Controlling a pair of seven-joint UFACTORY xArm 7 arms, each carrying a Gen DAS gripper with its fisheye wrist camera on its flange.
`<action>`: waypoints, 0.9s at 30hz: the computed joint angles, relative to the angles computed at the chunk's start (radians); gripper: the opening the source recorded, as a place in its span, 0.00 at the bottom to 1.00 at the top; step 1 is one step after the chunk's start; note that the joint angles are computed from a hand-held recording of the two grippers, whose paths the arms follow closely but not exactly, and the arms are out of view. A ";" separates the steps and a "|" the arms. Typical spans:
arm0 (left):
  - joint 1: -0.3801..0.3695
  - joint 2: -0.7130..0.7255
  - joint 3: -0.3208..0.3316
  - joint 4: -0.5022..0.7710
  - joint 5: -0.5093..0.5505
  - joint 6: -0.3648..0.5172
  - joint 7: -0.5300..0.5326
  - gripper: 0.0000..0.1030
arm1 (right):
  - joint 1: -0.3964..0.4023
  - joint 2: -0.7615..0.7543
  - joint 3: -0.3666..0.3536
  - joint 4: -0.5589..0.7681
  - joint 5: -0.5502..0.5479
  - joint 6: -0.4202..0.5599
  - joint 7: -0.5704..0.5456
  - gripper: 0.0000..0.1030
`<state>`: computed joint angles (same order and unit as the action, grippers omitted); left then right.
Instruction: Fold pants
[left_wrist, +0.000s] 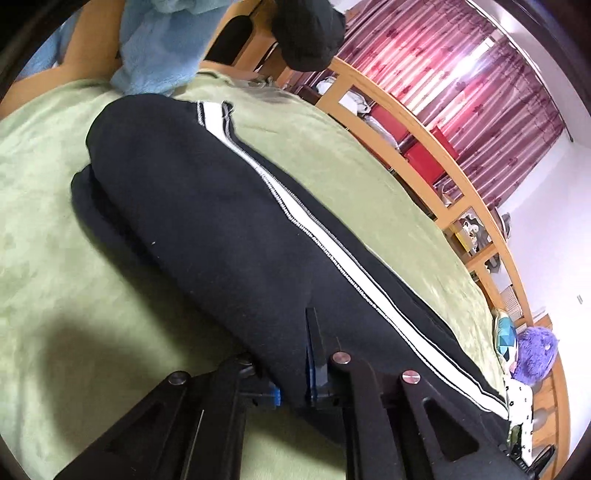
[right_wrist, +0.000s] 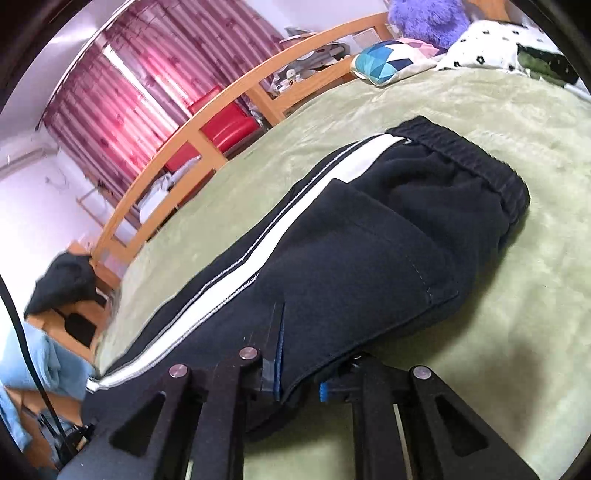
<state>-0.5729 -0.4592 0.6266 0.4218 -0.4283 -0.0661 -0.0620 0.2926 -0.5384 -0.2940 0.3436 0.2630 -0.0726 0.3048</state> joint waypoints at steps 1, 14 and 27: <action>0.001 -0.002 0.005 0.000 0.001 0.013 0.001 0.10 | -0.020 -0.011 0.017 -0.007 -0.007 0.017 -0.001 0.13; 0.469 -0.098 -0.356 -0.081 0.131 0.217 0.057 0.31 | -0.313 -0.183 0.285 -0.058 -0.162 0.338 -0.082 0.41; 0.704 0.101 -0.405 0.157 0.250 0.187 0.111 0.46 | -0.349 -0.060 0.349 0.118 -0.278 0.434 -0.071 0.51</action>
